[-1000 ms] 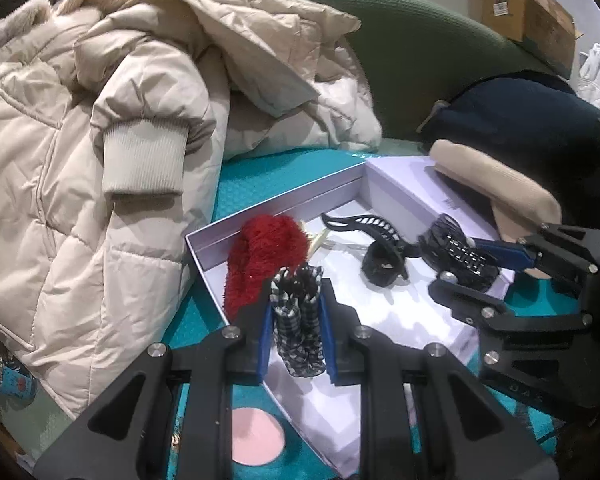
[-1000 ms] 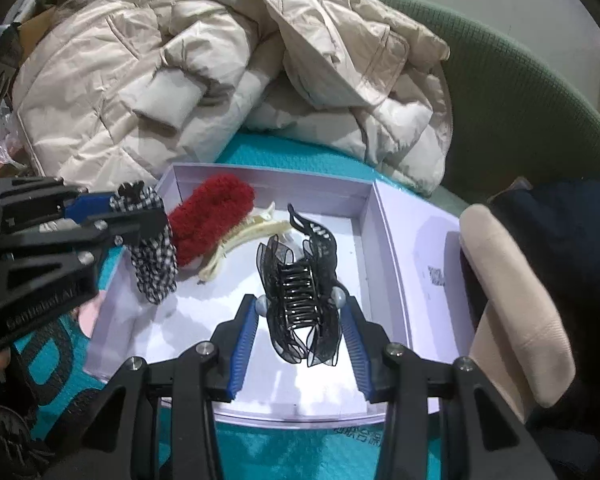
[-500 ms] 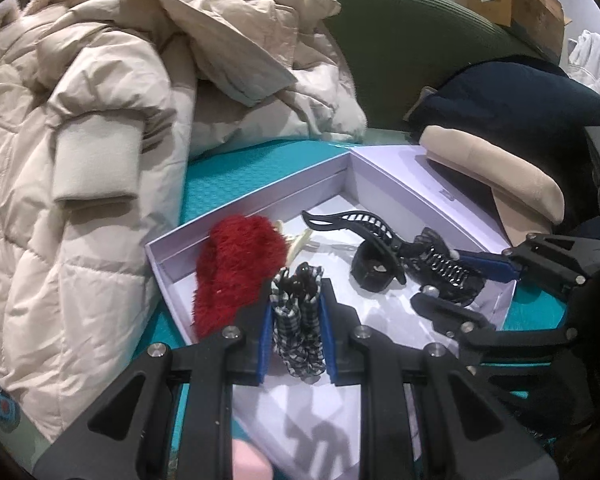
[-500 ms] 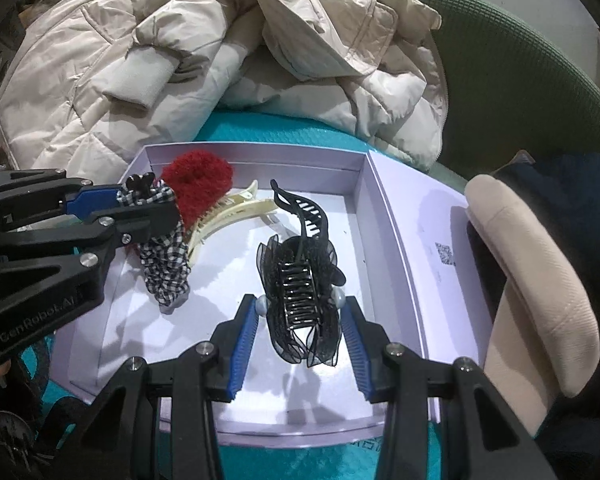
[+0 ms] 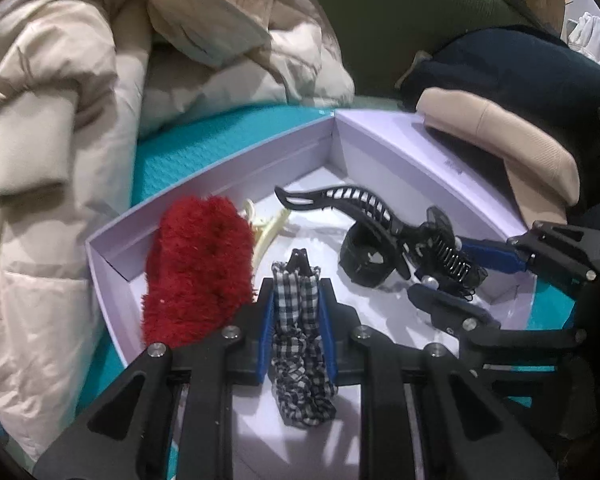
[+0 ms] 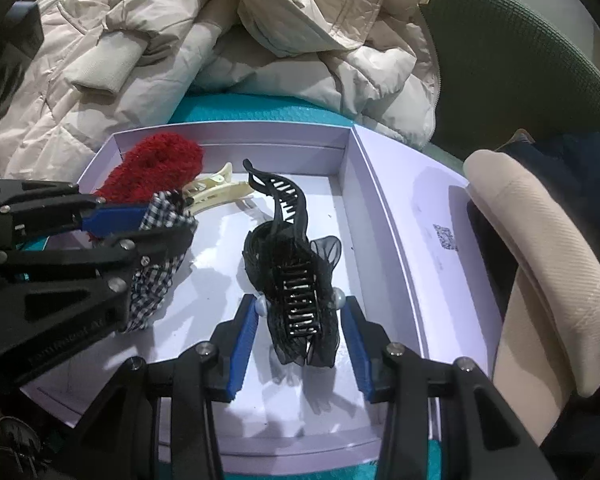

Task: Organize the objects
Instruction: 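Lower both items into the box and open both tools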

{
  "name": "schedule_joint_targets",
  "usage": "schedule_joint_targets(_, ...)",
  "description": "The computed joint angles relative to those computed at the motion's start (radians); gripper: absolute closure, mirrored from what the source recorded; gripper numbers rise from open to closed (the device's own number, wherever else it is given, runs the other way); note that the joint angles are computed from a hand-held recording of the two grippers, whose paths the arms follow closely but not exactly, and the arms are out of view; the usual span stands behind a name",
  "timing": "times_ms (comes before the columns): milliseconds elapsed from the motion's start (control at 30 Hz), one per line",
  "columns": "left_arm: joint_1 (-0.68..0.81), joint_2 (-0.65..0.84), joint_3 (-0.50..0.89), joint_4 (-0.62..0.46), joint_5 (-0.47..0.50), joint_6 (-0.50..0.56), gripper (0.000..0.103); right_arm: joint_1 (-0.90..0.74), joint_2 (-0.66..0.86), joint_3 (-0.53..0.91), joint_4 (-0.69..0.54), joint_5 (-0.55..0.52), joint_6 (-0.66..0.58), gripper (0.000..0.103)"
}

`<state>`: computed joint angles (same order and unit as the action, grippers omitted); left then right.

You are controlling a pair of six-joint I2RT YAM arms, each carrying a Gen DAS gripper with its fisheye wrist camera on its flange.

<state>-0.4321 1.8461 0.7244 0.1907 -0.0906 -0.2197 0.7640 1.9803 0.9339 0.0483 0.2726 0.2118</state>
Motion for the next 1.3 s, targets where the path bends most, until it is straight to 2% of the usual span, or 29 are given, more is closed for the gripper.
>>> schedule_joint_targets(533, 0.023, 0.05, 0.035, -0.034, 0.032, 0.025, 0.083, 0.016, 0.058, 0.063, -0.055, 0.021, 0.017, 0.06)
schedule_joint_targets(633, 0.028, 0.051, 0.035, -0.033, 0.038, 0.019, 0.081, 0.018, 0.06, 0.074, -0.085, 0.036, 0.029, 0.053)
schedule_joint_targets(733, 0.025, 0.046, 0.033, -0.036, 0.036, 0.02, 0.075, 0.031, 0.054, 0.071, -0.102, 0.063, 0.042, 0.049)
schedule_joint_targets(900, 0.0, 0.007, 0.005, -0.032, 0.017, 0.034, 0.052, 0.055, 0.032, 0.058, -0.137, 0.117, 0.07, 0.048)
schedule_joint_targets(967, -0.002, -0.011, -0.005, -0.033, 0.023, 0.033, 0.048, 0.062, 0.009, 0.034, -0.137, 0.118, 0.073, 0.048)
schedule_joint_targets(1067, -0.004, -0.03, -0.017, -0.041, 0.022, 0.027, 0.048, 0.066, -0.032, -0.003, -0.137, 0.151, 0.168, 0.048)
schedule_joint_targets(1167, -0.003, -0.068, -0.039, -0.049, 0.026, 0.025, 0.048, 0.073, -0.069, -0.038, -0.13, 0.134, 0.215, 0.048)
schedule_joint_targets(1300, -0.01, -0.137, -0.067, -0.093, 0.003, 0.036, 0.048, 0.112, -0.111, -0.044, -0.168, 0.191, 0.27, 0.048)
